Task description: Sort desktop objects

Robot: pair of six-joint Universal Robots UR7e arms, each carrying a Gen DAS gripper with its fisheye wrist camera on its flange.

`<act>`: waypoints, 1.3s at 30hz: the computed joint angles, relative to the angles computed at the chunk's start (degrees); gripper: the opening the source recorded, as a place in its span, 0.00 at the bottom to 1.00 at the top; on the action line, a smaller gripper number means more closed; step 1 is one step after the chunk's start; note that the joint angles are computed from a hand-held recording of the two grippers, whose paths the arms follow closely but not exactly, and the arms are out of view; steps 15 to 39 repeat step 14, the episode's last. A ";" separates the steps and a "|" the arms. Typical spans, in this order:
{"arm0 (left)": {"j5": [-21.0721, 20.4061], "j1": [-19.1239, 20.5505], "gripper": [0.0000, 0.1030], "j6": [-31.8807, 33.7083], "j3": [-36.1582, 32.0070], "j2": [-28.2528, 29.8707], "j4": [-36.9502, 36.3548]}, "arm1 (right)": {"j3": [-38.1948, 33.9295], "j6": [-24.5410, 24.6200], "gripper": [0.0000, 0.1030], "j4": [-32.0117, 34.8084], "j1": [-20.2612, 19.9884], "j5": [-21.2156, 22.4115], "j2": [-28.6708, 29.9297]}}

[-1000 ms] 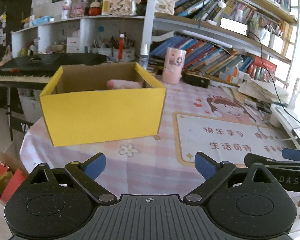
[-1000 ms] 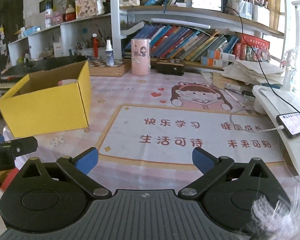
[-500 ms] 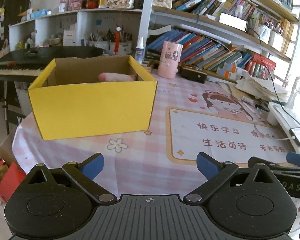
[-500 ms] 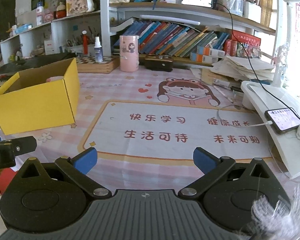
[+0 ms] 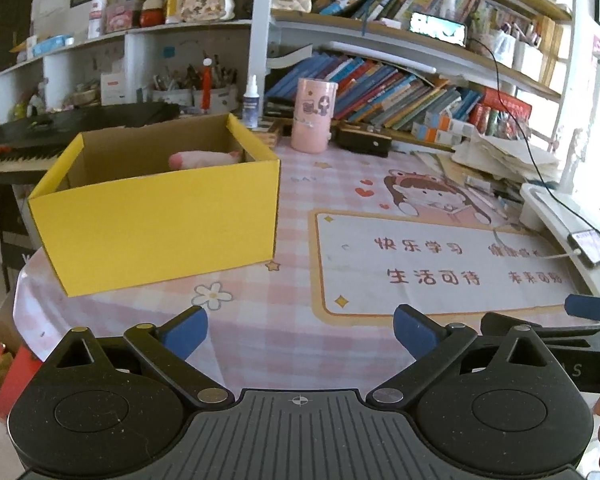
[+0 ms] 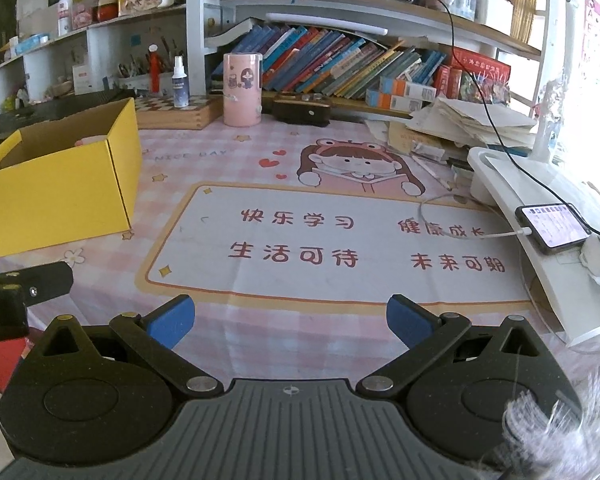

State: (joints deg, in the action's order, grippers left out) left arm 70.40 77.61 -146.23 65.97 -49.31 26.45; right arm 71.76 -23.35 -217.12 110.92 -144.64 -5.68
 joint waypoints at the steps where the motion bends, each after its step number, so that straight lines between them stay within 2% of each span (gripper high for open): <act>1: 0.08 0.03 0.98 0.10 -0.08 0.06 0.08 | 0.01 0.08 1.00 0.10 -0.02 0.02 -0.01; 14: -1.07 0.01 0.98 0.55 -0.88 0.80 0.03 | -0.50 1.67 1.00 2.53 -0.44 0.22 -0.08; 39: -1.07 0.01 0.98 0.55 -0.88 0.80 0.03 | -0.50 1.67 1.00 2.53 -0.44 0.22 -0.08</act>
